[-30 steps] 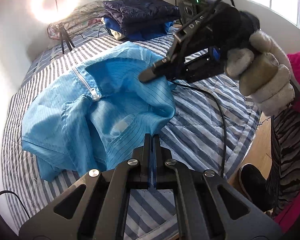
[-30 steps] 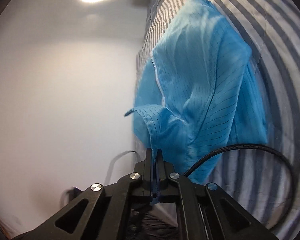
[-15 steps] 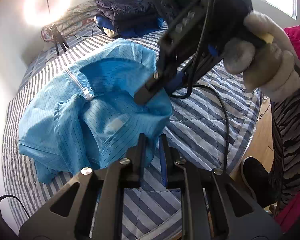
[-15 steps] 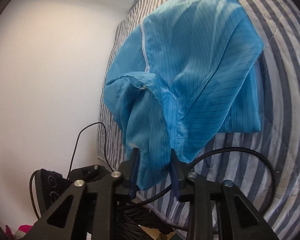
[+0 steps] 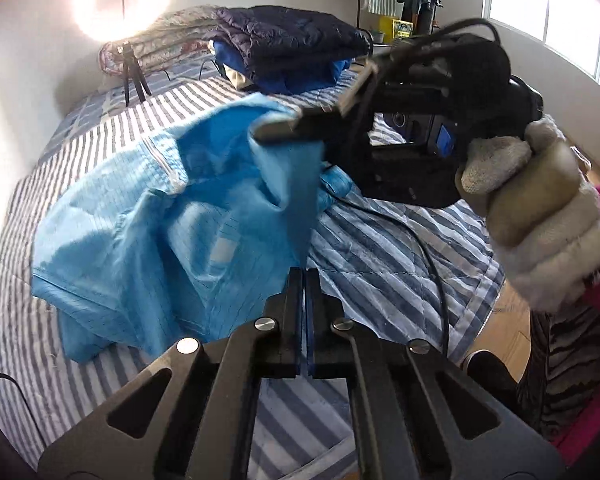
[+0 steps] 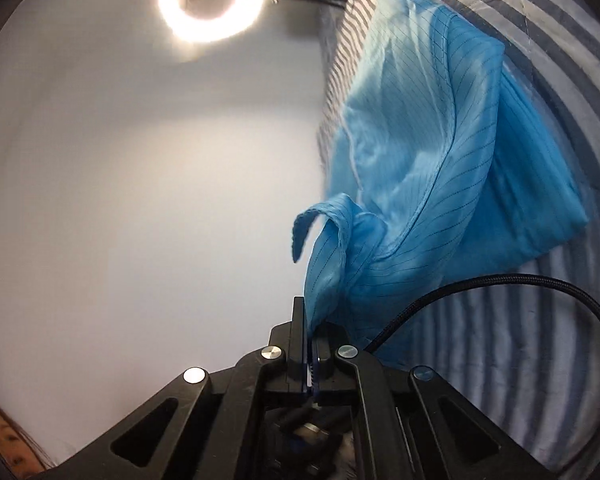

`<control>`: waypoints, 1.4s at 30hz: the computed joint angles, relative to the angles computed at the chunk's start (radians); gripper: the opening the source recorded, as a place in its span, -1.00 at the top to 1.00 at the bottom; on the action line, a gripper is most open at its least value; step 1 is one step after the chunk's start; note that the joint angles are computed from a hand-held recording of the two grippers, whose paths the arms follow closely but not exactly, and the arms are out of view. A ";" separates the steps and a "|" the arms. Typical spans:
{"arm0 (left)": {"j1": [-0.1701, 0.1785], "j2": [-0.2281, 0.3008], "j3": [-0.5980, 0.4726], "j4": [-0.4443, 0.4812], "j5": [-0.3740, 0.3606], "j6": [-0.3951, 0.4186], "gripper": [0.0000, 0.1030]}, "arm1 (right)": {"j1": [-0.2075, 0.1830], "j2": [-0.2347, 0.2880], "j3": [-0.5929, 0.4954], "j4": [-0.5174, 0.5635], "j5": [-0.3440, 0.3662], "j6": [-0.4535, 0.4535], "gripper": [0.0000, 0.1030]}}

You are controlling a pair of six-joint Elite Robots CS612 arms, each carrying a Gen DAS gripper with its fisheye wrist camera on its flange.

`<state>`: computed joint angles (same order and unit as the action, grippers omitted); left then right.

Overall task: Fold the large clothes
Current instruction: 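Open the right gripper to lower the coat while the left gripper holds it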

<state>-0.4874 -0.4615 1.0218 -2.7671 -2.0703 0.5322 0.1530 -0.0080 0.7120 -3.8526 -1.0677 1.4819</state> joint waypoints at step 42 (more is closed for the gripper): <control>0.046 0.139 -0.335 0.257 -0.115 -0.332 0.94 | 0.015 -0.335 0.258 0.893 -0.363 -1.065 0.39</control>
<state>-0.4412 -0.3228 0.6872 -2.5101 -2.1850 0.2002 0.1681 -0.3435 0.9705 -2.9593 -1.4302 0.4172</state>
